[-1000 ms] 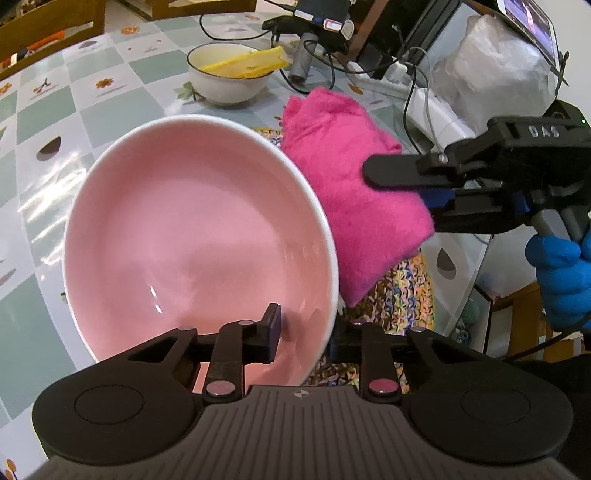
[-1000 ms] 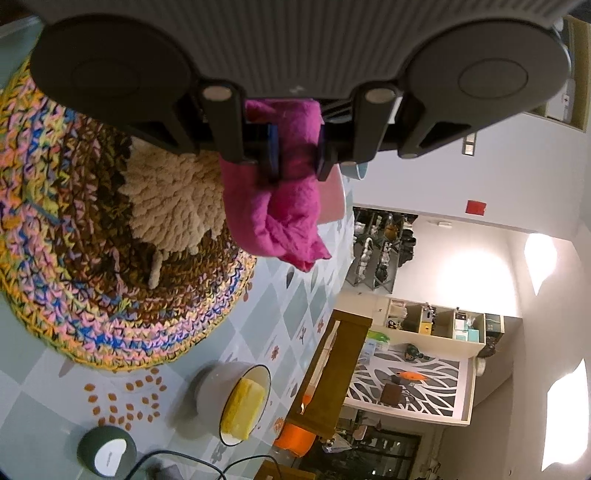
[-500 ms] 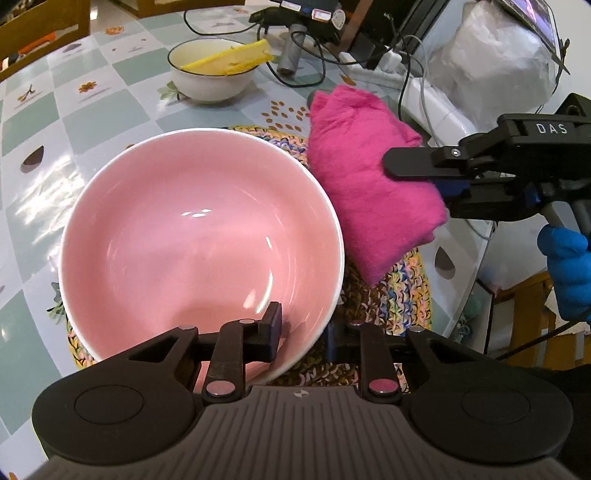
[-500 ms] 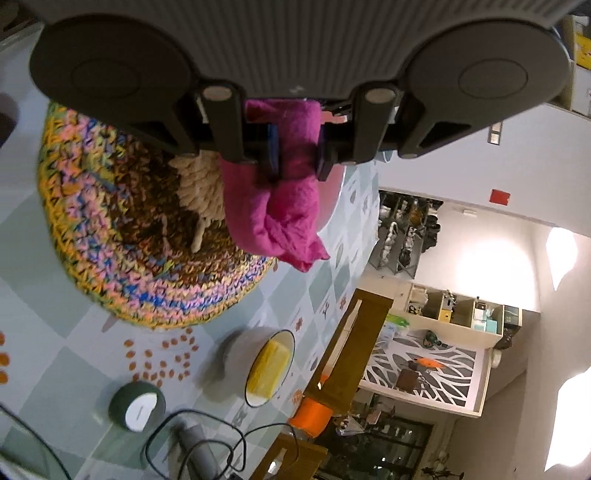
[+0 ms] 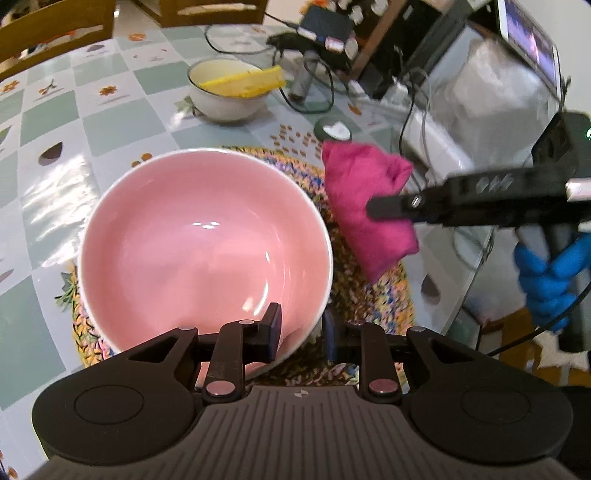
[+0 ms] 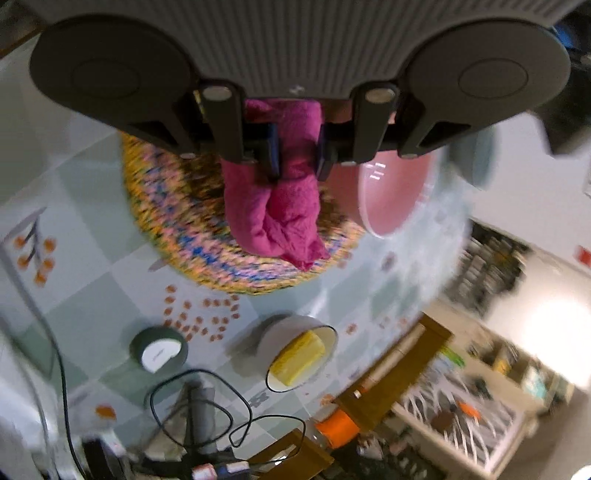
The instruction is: Clean bowl
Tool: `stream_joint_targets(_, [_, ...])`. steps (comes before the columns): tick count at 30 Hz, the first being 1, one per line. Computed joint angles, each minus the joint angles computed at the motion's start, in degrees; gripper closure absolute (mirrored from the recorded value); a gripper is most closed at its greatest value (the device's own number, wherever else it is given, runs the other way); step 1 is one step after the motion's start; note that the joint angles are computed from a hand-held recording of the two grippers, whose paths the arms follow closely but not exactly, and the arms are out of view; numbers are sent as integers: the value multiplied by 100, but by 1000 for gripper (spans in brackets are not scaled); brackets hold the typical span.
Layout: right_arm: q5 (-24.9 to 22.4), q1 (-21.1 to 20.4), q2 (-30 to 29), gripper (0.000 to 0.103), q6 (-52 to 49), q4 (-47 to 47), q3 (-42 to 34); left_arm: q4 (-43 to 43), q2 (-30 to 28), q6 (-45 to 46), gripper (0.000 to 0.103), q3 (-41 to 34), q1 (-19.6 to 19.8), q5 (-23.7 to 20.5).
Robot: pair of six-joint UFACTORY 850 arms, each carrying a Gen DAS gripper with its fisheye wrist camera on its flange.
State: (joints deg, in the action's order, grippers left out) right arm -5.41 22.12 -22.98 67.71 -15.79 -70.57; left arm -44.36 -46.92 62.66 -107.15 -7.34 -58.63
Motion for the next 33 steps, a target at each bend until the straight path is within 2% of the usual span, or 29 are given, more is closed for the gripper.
stream_joint_targets(2, [-525, 94, -177, 82, 480, -886, -293, -99, 78, -45, 71, 99, 32, 62])
stream_joint_targets(5, [-1144, 162, -473, 82, -241, -733, -728, -211, 121, -169, 71, 129, 83, 20])
stream_joint_targets(10, [-1998, 315, -990, 82, -674, -967, -1370, -286, 171, -374, 69, 147, 142, 14])
stream_joint_targets(17, [-2219, 382, -1167, 80, -813, -911, -1593, -191, 246, -653, 65, 171, 184, 10])
stream_joint_targets(21, [-2209, 403, -1190, 78, -809, -874, -1615, -116, 309, -747, 55, 228, 183, 112])
stream_joint_targets(33, [-2130, 510, -1058, 77, -557, -1044, -1535, 62, 352, -991, 42, 208, 181, 215])
